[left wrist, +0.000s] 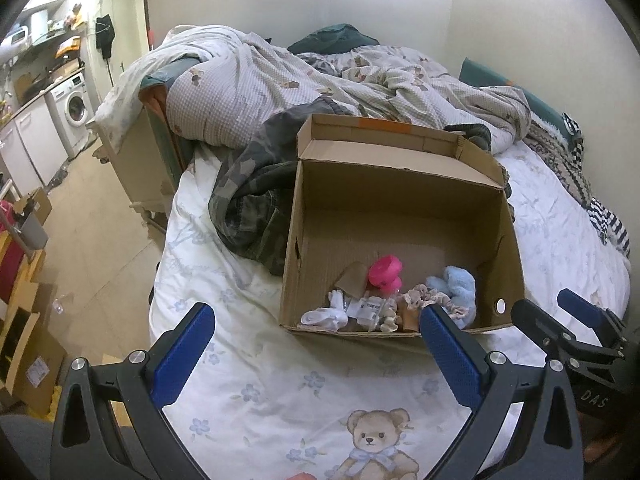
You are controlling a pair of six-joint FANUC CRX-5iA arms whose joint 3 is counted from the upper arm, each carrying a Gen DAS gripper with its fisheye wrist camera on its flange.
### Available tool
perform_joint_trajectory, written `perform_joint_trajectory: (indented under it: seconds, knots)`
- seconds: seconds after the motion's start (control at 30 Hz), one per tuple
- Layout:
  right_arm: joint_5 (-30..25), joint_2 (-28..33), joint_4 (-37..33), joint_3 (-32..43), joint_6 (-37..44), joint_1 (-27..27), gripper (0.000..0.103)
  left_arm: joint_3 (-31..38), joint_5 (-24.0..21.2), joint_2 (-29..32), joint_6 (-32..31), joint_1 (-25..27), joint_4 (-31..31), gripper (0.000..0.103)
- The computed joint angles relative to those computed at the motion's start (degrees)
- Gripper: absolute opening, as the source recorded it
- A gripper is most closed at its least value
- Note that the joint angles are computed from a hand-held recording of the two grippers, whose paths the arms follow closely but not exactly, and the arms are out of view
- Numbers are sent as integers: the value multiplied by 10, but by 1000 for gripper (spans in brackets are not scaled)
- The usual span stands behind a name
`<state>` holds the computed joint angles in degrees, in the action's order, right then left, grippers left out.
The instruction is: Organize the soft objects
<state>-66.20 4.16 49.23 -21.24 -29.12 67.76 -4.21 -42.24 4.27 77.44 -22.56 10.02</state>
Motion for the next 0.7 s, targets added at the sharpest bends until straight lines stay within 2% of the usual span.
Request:
perform_joint_trajectory:
  seconds: [0.7]
  knots:
    - [-1,1,-4,3,4,-2,103,-2,-1,1,-11,-1,3,102]
